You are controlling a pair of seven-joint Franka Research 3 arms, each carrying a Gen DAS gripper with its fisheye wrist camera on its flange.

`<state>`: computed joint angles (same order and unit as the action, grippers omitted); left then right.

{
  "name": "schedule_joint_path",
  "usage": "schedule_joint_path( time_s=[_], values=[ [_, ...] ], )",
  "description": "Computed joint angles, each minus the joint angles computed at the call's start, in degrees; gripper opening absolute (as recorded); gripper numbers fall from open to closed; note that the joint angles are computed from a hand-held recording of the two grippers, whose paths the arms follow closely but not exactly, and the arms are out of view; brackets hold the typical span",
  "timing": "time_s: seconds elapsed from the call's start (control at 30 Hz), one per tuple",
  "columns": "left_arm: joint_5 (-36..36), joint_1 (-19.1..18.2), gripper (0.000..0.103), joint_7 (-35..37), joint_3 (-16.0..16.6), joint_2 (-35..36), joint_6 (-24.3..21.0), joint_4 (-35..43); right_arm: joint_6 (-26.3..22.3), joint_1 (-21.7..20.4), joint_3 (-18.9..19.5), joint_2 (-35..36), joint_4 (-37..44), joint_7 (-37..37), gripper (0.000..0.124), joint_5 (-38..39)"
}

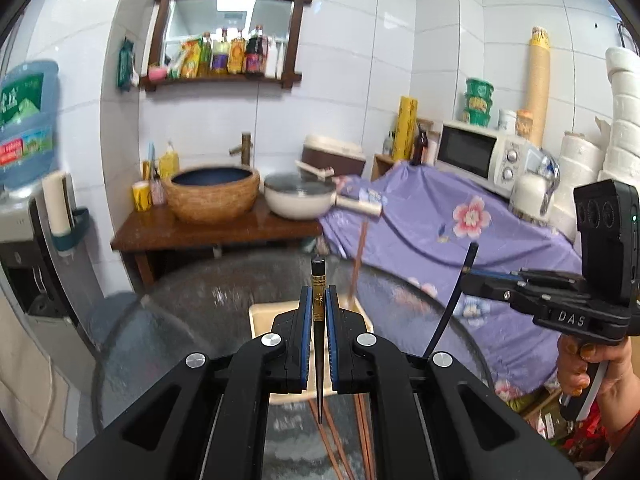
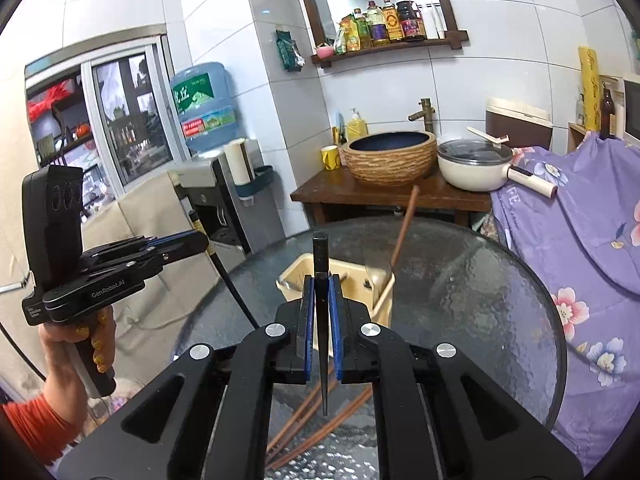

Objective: Organize utensils
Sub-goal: 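Lift both black chopsticks and carry them over the basket, then lower the black chopsticks into the basket and open both grippers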

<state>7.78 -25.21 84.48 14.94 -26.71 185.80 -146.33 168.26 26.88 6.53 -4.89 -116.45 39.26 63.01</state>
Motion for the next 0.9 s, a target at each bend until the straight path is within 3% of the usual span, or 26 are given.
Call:
schedule_joint_path(
  time_s=[0.13,0.33,0.4,0.5,0.6,0.7,0.73,0.77,0.83,0.9],
  values=[
    [-0.32,2.16,0.007,-1.02,-2.15,1.23,-0.75,4.71,-0.98,-0.78,0.06,1.74,5.60,3.93,0.008,-3.70],
    [-0.81,9.76,0.007,-4.71,-8.38,6.16,-2.02,12.85,1.82,-1.71,1.28,5.73,13.05,11.37,0.008,-11.34],
    [-0.21,13.92,0.007,-6.56,-11.76,8.18,-2.53,15.19,3.07,-1.86,1.64,7.51,14.99,14.85,0.008,-15.35],
    [0.71,17.78,0.007,-8.76,-14.80,11.73,-3.50,18.09,7.48,-0.79,0.69,10.46,15.85,24.87,0.008,-28.86],
    [1.09,19.29,0.007,-9.84,-16.05,14.07,-3.98,18.88,9.76,1.72,-2.97,12.82,15.43,36.57,0.008,-43.13],
    [8.07,28.93,0.007,-16.42,-24.09,16.16,-3.06,18.72,11.16,4.76,-7.40,15.12,14.87,45.93,0.008,-53.14],
    [10.28,30.69,0.007,-18.47,-25.43,16.95,-3.07,18.84,11.33,5.62,-8.72,15.68,14.54,48.39,0.008,-55.72],
    [10.70,30.45,0.007,-19.02,-25.14,17.74,-3.39,18.87,11.17,6.05,-9.48,16.55,14.57,50.31,0.008,-57.58],
    [9.78,27.84,0.007,-18.25,-22.70,18.89,-3.91,18.57,10.87,3.90,-7.18,17.31,14.15,50.57,0.008,-57.05],
    [10.45,27.63,0.007,-18.74,-22.19,19.74,-4.04,18.24,10.80,2.03,-5.01,17.72,13.30,49.78,0.008,-56.09]
  ],
)
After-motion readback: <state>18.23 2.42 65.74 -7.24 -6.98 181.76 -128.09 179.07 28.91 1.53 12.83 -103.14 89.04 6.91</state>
